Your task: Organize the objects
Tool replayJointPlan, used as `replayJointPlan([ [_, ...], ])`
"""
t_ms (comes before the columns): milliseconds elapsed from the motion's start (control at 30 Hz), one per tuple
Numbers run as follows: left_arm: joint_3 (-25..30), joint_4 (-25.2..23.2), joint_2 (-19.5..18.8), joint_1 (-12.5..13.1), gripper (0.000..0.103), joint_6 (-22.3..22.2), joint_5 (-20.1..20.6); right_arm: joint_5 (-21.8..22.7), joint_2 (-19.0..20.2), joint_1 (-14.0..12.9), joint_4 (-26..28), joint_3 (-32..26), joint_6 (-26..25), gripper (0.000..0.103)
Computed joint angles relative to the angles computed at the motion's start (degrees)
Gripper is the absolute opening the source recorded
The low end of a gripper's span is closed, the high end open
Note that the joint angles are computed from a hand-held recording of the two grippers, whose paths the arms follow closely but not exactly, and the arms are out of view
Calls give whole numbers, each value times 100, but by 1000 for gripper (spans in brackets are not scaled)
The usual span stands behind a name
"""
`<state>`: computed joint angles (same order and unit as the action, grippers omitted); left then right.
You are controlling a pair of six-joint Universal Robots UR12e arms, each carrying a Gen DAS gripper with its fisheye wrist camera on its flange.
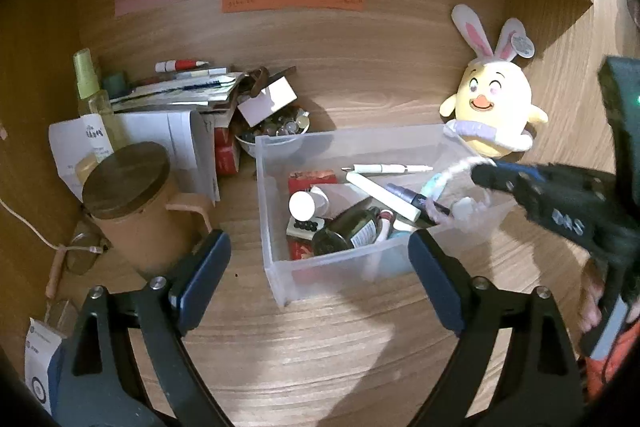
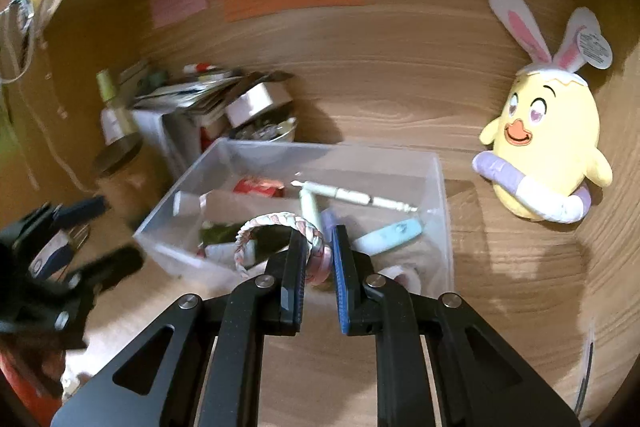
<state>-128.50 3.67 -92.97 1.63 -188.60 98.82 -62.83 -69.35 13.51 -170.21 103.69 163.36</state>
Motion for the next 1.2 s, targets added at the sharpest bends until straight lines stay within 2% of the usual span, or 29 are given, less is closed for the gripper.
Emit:
replayJointPlan([
  [167, -33, 38, -17, -29, 92, -68, 22, -260, 190, 68, 181, -221, 164, 12],
  [333, -51, 45, -30, -53, 92, -105, 61, -551, 286, 156, 499, -324, 13, 13],
  [400, -58, 43, -39, -52, 93, -136, 45, -599, 283, 171, 664, -327, -104, 23],
  [467, -72, 52, -44, -46, 93, -175, 13, -634, 261, 162, 509, -257, -59, 39],
  [533, -82, 60, -50, -44, 93, -203, 0, -511, 227, 126, 468, -206, -55, 42],
  [833, -85, 130, -59, -45, 93, -231, -32, 105, -55, -41, 386, 94, -150, 44],
  [900, -82, 146, -57, -47, 93, -231, -45, 211, -120, -72, 293, 178, -177, 49],
  [967, -82, 171, -55, -57, 93, -226, -36, 201, -197, -86, 28, 310, -184, 60],
  [1200, -86, 280, -42, -83, 96, -256, -43, 157, -341, -132, -473, 549, -143, 78],
])
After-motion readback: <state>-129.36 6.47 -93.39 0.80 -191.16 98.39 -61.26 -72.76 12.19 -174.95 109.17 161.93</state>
